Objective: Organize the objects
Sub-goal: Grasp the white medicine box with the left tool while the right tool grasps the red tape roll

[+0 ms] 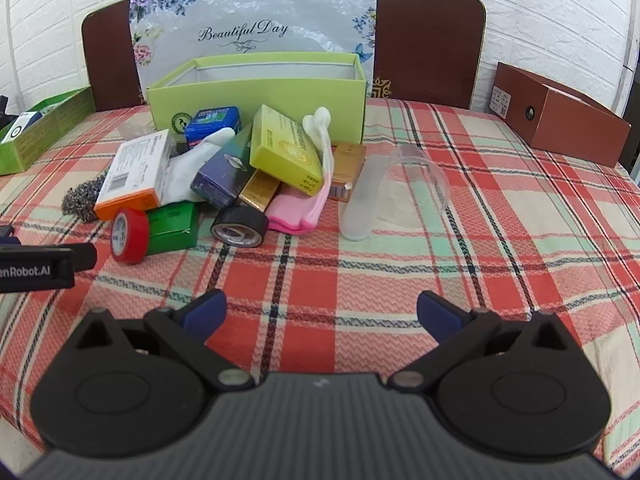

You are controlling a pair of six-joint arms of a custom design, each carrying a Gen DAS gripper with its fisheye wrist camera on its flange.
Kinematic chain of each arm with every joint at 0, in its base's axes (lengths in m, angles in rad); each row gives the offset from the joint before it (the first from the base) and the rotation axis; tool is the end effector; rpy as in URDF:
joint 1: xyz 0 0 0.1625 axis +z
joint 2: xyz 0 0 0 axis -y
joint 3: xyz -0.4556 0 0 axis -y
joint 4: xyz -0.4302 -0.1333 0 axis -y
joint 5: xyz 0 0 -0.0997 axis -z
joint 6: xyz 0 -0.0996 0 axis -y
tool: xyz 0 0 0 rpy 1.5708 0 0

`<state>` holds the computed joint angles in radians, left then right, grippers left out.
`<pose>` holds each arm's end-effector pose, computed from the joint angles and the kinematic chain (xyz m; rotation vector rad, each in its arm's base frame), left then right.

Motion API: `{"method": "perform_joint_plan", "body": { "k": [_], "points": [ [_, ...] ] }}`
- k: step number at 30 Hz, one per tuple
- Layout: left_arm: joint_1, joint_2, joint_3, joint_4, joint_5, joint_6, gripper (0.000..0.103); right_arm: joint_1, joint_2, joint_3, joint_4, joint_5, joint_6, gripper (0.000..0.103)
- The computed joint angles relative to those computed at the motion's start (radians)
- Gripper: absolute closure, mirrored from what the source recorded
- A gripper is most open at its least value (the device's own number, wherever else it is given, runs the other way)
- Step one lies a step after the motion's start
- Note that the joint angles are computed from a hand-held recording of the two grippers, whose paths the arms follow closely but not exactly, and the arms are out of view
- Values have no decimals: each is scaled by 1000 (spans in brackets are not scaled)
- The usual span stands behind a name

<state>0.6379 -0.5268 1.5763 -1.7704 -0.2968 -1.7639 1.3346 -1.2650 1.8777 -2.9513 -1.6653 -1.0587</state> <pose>-0.3877 -0.5719 -0.0756 -0.1768 1.9077 -1.1298 -0.0269 -0.6412 0.3475 0.9587 -2.3180 0.7365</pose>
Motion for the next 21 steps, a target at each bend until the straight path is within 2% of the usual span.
{"method": "perform_joint_plan", "body": {
  "k": [11, 13, 15, 18, 21],
  "points": [
    [11, -13, 41, -141, 13, 104, 0, 9, 24, -10, 7, -16, -16, 0],
    [12, -17, 59, -205, 14, 144, 0, 11, 27, -12, 7, -16, -16, 0],
    [15, -22, 80, -305, 19, 225, 0, 3, 21, -10, 17, 23, -21, 0],
    [22, -34, 82, -321, 47, 253, 0, -16, 6, -15, 97, 121, -51, 0],
    [29, -49, 76, -285, 86, 241, 0, 0, 14, -43, 223, 111, -73, 0]
  ]
}}
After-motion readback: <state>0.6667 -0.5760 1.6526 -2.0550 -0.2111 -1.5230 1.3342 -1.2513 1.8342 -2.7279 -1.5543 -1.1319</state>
